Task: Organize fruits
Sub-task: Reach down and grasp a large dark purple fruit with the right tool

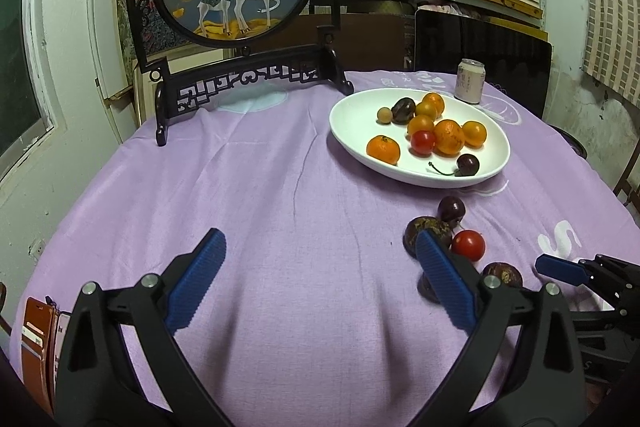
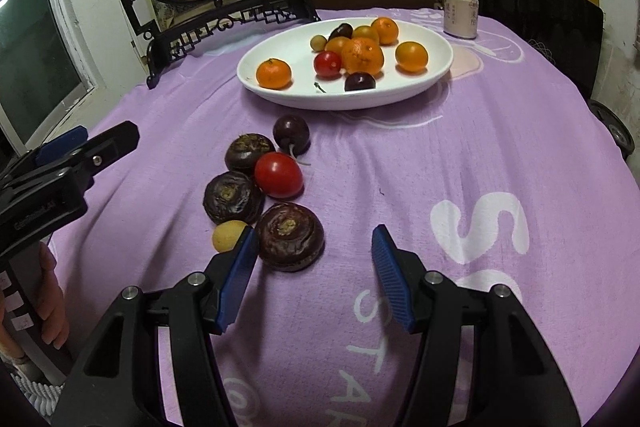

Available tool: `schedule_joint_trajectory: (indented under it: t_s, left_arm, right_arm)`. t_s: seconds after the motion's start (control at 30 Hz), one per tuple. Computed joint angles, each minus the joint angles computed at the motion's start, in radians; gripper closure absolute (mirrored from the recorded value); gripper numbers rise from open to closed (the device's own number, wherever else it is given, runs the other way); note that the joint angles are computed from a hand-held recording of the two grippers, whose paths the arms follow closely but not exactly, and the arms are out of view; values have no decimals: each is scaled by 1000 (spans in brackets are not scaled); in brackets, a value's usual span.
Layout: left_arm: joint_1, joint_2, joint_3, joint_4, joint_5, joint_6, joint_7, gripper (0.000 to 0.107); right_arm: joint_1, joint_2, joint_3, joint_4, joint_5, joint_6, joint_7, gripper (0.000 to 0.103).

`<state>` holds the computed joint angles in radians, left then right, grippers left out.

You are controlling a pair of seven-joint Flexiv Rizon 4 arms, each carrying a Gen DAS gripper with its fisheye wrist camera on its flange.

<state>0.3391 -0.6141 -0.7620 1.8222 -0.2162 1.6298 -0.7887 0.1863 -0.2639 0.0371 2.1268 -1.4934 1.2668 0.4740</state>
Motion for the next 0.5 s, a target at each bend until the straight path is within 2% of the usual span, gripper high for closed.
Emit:
schedule_joint_trajectory:
  t_s: [0.13,0.23,0.3,0.4,0.5]
  left_arm:
    - [-11,2,14,-5,-3,-7,-1,8]
    - [-21,5,27,-10,-12,-14,-2,8]
    - [-25,6,33,-14,-22,-21,-1,8]
    - [-30,8,36,-15,-33,-25,4,8]
    - [-44,12,54,-18,-41,-31,9,7]
  right_arm:
    - [-4,-4,-2,-3,1,10,-13,43]
    - [18,24,6,16,57,-99,-34,43]
    - [10,60,0,46,23,-138,54,43]
    - [-50,70,-12,52,-124,-26,204,43]
    - [-77,38,5,19,-177,39,197,43]
